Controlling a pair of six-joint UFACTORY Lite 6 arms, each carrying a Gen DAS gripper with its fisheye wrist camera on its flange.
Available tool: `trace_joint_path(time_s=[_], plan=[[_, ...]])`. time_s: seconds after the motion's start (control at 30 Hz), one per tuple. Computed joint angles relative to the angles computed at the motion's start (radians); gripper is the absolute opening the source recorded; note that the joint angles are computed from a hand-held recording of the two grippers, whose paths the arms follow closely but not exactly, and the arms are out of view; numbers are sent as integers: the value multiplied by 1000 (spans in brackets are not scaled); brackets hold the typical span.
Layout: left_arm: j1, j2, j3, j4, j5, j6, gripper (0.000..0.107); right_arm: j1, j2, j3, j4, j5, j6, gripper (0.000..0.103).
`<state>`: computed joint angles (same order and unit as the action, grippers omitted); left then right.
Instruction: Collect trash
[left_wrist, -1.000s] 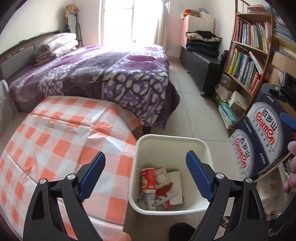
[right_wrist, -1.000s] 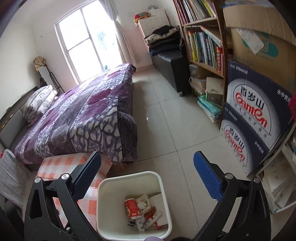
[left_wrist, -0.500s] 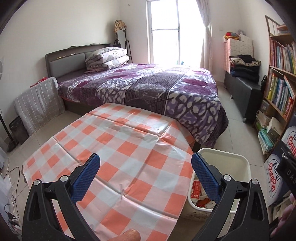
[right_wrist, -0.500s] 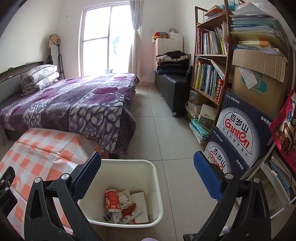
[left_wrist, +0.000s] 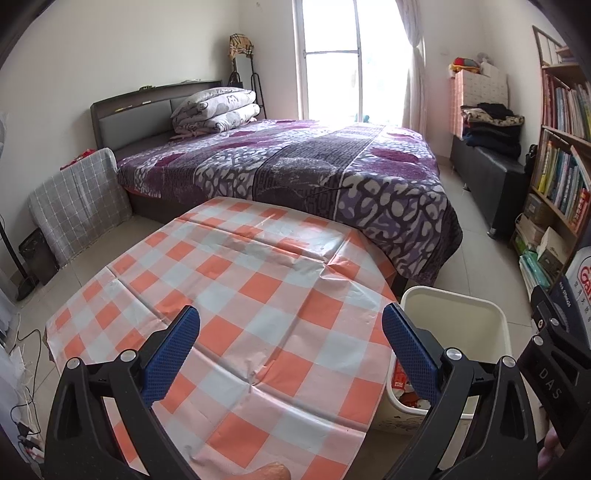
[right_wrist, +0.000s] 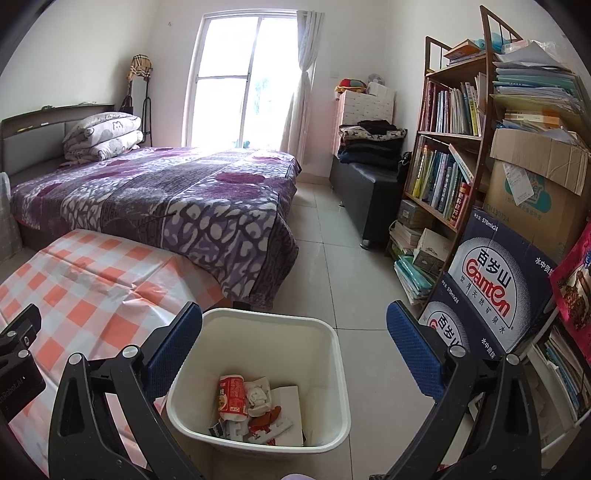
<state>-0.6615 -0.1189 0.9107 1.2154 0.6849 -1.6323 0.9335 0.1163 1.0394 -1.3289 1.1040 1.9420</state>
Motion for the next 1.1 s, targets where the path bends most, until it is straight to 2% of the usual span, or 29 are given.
trace_joint_path(time_s=[1.1], plan=[[12, 37, 25, -6, -4, -4, 96, -15, 6, 1, -1, -41, -1, 96]])
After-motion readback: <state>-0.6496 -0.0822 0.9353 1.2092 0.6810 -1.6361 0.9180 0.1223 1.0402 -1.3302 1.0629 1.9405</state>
